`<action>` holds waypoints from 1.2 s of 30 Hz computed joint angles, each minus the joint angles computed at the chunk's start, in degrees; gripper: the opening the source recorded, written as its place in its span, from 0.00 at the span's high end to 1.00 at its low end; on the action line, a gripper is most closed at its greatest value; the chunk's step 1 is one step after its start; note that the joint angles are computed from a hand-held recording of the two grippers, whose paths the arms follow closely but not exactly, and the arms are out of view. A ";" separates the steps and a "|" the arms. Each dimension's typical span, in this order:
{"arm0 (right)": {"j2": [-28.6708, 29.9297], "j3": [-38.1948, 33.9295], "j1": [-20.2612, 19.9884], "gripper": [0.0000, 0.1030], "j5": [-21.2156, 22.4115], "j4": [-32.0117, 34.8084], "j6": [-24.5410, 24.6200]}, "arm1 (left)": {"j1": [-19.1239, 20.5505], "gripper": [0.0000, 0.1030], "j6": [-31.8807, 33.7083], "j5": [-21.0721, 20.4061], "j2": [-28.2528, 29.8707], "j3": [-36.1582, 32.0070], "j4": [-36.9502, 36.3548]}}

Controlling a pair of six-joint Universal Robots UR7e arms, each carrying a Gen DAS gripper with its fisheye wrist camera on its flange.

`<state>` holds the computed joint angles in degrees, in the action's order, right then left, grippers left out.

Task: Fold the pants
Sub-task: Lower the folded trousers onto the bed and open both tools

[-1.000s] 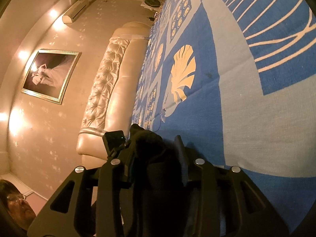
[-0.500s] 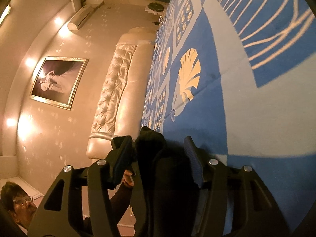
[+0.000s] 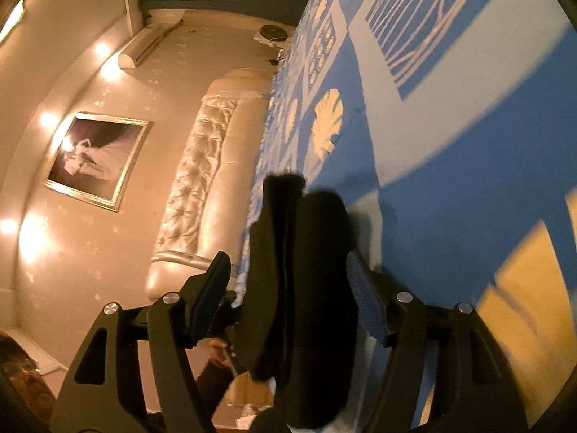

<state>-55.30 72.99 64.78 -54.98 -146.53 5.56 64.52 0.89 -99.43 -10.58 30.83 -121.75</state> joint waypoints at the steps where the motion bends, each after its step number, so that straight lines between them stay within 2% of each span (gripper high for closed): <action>1: -1.26 2.19 0.37 0.35 -1.75 -1.10 -0.52 | -0.28 0.20 -0.50 0.89 -1.94 3.99 -2.47; 5: -4.83 9.22 0.90 0.35 -4.62 -5.70 -1.12 | -1.04 0.20 -1.84 2.77 -6.60 13.69 -8.15; 11: -9.47 21.55 0.05 0.34 -2.12 -18.42 4.07 | -2.24 0.20 -4.86 5.19 -12.05 25.33 -15.40; 14: -11.13 26.41 0.04 0.34 -2.00 -24.12 6.72 | -3.46 0.20 -6.86 8.48 -14.35 29.78 -17.88; 18: -12.92 31.03 1.24 0.34 -5.08 -29.24 8.07 | -5.98 0.20 -9.83 15.94 -17.20 35.15 -19.81; 23: -14.42 34.46 3.99 0.33 -12.24 -31.64 8.58 | -8.80 0.20 -12.63 23.06 -18.84 38.95 -21.59; 26: -14.54 34.70 7.15 0.22 -18.76 -30.42 7.34 | -11.36 0.20 -6.13 31.06 -18.85 39.44 -21.41; 28: -13.97 33.88 9.75 0.21 -24.75 -28.98 5.92 | -13.00 0.20 -2.59 36.72 -19.03 40.63 -24.23; 30: -13.61 33.96 11.66 0.21 -29.40 -29.22 4.21 | -13.84 0.20 -1.78 38.50 -19.00 40.63 -25.20; 33: -12.32 33.71 15.34 0.21 -36.88 -30.71 2.85 | -14.76 0.20 -3.48 38.52 -19.34 40.71 -26.33; 36: -12.22 34.13 17.23 0.21 -42.37 -31.21 0.02 | -16.60 0.20 -4.36 39.78 -21.48 45.25 -30.60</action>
